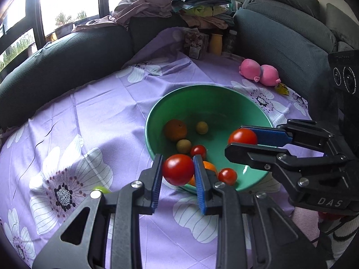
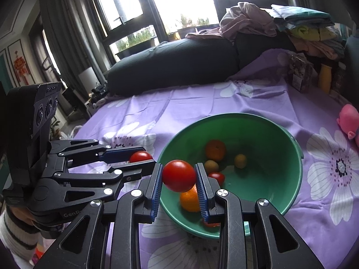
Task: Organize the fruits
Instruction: 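Lower both tomatoes into the green bowl and open both tools, then withdraw both tools from the bowl toward the green oval fruit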
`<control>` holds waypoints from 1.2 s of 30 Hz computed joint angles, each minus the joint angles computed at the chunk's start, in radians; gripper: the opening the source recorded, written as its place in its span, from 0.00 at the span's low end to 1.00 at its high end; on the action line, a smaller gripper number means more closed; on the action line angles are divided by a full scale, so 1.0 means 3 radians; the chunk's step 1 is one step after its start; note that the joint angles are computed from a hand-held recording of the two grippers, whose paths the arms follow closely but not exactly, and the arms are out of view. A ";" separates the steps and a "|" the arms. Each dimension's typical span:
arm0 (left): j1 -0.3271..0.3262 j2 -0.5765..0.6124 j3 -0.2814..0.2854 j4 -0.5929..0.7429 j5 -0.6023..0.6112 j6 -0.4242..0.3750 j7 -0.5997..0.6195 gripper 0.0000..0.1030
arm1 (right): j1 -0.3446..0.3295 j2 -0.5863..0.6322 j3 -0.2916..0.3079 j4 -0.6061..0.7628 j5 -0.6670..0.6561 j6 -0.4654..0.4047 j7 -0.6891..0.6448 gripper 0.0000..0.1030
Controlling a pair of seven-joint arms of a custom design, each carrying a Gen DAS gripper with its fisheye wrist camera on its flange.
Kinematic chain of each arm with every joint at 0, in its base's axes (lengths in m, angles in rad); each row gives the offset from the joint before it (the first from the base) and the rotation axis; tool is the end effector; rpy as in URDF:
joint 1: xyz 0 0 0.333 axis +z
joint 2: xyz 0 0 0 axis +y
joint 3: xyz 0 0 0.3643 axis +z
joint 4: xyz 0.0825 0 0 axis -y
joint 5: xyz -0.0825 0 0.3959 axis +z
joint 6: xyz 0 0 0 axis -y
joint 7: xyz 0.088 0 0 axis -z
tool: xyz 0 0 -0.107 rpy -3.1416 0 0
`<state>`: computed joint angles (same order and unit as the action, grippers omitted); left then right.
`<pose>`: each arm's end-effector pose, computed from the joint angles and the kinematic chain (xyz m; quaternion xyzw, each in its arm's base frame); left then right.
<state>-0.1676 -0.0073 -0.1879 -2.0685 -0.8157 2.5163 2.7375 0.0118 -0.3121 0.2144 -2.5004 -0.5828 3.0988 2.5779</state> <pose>0.5578 -0.2006 0.5243 -0.2825 0.8879 -0.3537 0.0819 0.4456 0.1580 0.5292 -0.5721 0.6912 -0.2329 0.3752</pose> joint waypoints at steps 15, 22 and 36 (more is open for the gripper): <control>-0.0084 0.0246 -0.0120 0.0125 0.0303 0.0079 -0.0144 0.26 | -0.0159 0.0003 0.0011 -0.0045 -0.0181 -0.0171 0.0216 0.30; -0.0094 0.0298 -0.0148 0.0140 0.0411 0.0123 -0.0231 0.26 | -0.0094 0.0017 -0.0086 -0.0073 -0.0177 -0.0166 0.0241 0.30; -0.0081 0.0306 -0.0167 0.0153 0.0366 0.0139 -0.0234 0.48 | -0.0027 -0.0011 -0.0139 -0.0077 -0.0141 -0.0305 0.0293 0.30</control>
<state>-0.1919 0.0844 -0.2382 -2.0225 -0.7058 2.5580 2.6673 0.0037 -0.3154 0.1727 -2.5236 -0.6251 3.0073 2.6659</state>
